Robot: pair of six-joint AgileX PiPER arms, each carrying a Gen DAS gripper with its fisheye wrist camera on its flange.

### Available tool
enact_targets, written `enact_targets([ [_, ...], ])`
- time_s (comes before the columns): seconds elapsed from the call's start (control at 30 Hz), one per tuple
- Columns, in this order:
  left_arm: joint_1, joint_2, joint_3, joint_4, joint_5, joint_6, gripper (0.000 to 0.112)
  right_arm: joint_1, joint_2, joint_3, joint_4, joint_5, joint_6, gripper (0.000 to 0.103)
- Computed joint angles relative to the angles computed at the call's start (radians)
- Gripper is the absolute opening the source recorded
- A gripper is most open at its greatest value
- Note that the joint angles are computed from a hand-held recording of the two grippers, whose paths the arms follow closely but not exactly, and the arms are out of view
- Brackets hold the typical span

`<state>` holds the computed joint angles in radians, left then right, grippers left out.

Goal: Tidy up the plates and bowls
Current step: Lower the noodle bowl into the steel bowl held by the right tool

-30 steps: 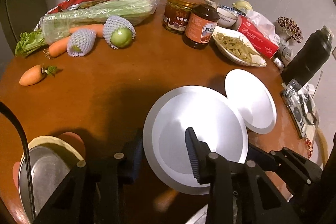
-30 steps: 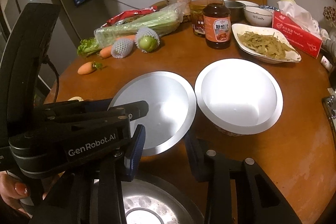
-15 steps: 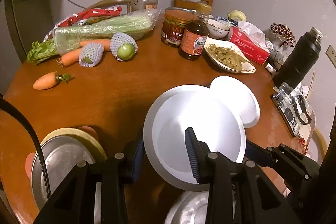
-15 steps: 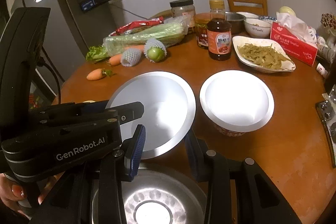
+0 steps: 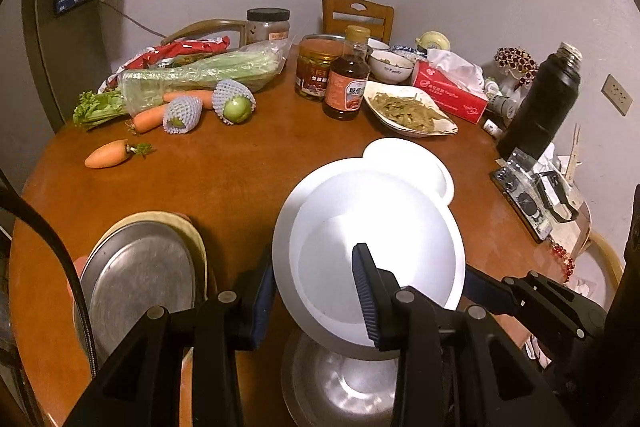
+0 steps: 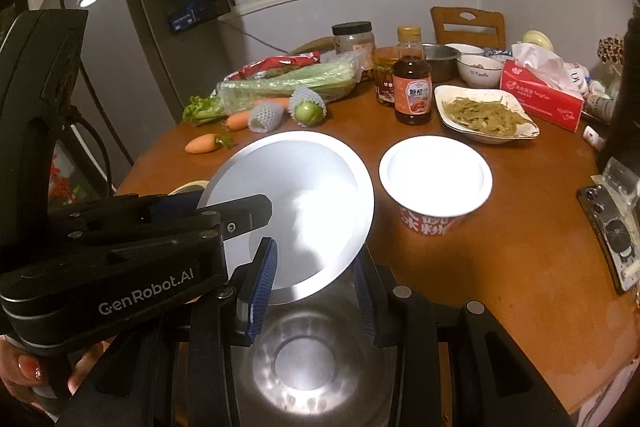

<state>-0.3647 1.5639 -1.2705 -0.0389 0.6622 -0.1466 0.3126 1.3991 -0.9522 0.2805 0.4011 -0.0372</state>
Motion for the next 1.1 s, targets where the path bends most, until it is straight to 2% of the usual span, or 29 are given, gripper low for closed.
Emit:
enact_targets([
  [0.37, -0.092, -0.135, 0.147, 0.104, -0.023, -0.126, 0.038, 0.054, -0.162, 0.129, -0.135, -0.003, 0.135, 0.039],
  [0.67, -0.144, -0.166, 0.242, 0.148, -0.043, -0.191, 0.038, 0.108, -0.238, 0.224, -0.276, 0.016, 0.270, 0.039],
  [1.1, -0.191, -0.156, 0.266, 0.186, -0.045, -0.254, 0.038, 0.085, -0.258, 0.272, -0.215, 0.023, 0.198, 0.039],
])
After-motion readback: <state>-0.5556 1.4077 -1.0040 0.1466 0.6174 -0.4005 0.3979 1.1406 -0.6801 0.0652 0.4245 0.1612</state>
